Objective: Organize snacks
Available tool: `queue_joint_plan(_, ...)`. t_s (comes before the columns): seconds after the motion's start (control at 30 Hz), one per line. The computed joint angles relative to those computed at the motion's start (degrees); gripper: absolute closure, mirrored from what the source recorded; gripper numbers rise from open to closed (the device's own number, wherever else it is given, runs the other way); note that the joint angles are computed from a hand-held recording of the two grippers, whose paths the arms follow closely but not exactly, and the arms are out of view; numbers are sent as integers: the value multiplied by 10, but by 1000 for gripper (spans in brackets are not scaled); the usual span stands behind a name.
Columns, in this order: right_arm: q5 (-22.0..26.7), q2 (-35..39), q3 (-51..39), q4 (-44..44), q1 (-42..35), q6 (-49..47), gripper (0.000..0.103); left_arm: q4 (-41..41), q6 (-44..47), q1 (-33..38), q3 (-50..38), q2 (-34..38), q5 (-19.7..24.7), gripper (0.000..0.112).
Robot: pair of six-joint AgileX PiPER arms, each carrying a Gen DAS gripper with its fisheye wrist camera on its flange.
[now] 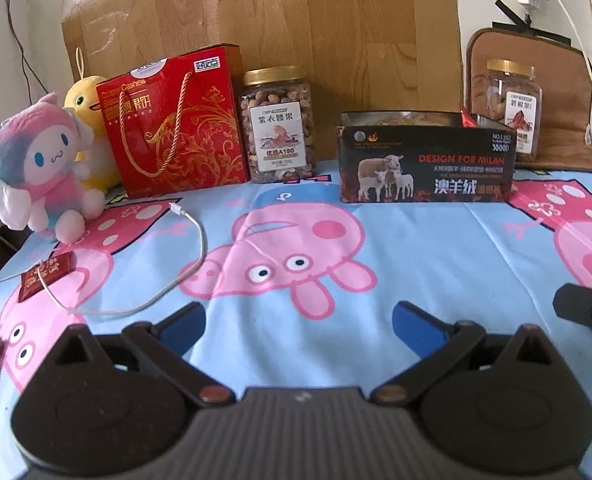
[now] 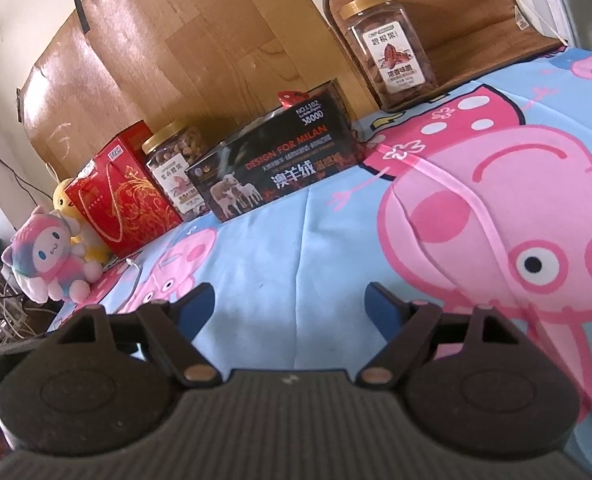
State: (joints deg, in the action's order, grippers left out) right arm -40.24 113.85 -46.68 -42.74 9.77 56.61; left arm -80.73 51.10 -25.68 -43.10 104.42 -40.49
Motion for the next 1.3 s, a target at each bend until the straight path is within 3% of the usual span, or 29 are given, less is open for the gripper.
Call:
queue_joint_plan(0.27, -12, 3, 2, -8, -8, 4, 19, -59, 68, -8, -25, 15, -4, 9)
queue_joint_plan(0.73, -16, 2, 4, -13, -13, 7, 19, -88, 91, -3, -32, 13, 8, 9)
queue_joint_plan(1.3, -15, -4, 12, 15, -7, -30, 19, -83, 90, -19, -37, 31, -60, 9)
